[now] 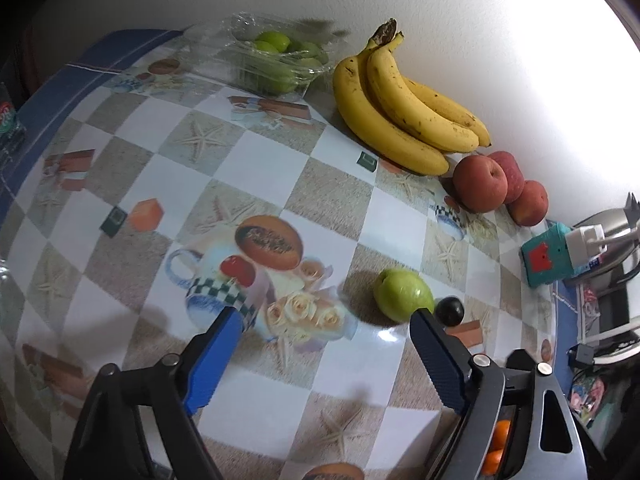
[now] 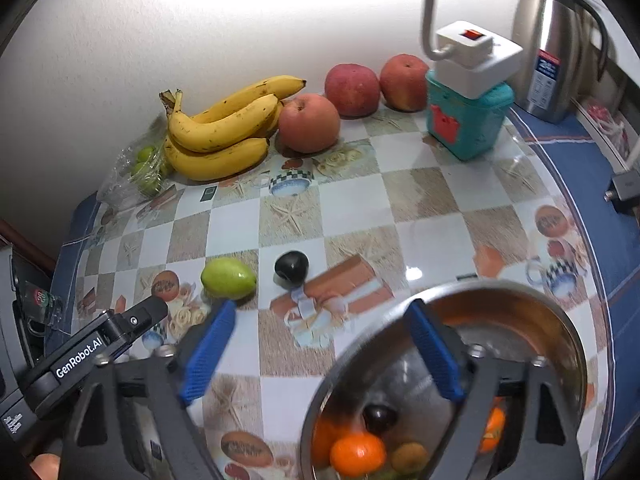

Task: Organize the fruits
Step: 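Close the right tool on the black round fruit while the left tool approaches the green pear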

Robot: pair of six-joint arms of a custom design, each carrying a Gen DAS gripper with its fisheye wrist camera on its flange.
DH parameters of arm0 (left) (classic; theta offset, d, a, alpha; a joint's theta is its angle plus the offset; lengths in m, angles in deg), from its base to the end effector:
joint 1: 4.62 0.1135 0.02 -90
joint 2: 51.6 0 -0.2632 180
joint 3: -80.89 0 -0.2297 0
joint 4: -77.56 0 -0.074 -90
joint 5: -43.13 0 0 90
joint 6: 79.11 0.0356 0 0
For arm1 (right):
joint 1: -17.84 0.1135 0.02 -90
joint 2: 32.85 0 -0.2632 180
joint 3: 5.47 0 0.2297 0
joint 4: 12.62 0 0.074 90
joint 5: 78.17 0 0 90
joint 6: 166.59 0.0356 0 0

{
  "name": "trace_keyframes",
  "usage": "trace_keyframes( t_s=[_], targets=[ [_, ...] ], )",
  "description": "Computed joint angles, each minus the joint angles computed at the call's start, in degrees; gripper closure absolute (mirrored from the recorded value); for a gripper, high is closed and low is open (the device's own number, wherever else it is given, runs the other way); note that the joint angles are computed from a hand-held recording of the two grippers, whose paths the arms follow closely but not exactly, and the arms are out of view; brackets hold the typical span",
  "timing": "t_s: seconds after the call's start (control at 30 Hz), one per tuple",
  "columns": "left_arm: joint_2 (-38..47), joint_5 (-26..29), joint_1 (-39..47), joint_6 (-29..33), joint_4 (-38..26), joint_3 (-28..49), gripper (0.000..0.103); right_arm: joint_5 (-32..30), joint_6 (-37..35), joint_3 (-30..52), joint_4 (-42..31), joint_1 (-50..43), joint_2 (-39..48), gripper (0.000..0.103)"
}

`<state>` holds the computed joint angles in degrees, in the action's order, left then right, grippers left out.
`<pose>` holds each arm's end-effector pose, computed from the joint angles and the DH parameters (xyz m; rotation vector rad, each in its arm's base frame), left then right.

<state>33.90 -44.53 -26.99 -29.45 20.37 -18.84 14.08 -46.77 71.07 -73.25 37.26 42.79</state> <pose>0.2573 -0.1075 0.2578 -0.4120 2.6929 -0.3954 0.2265 0.0784 0.2775 0.2527 2.6222 0.2498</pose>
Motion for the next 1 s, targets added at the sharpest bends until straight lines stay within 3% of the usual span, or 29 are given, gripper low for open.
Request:
trace_keyframes(
  t_s=[0.47, 0.7, 1.0],
  targets=[
    [8.6, 5.7, 0.6, -1.2, 9.4, 1.8, 0.019, -3.5, -2.0, -0.3, 10.2, -2.2, 11.3, 0.048],
    [10.0, 7.9, 1.9, -2.4, 13.2, 0.1, 0.02, -5.9, -1.3, -1.1, 14.0, -2.4, 14.8, 0.05],
    [9.8, 8.0, 0.7, -1.8, 13.2, 1.2, 0.02, -5.9, -0.1, -1.1, 15.3, -1.1, 15.0, 0.071]
  ],
)
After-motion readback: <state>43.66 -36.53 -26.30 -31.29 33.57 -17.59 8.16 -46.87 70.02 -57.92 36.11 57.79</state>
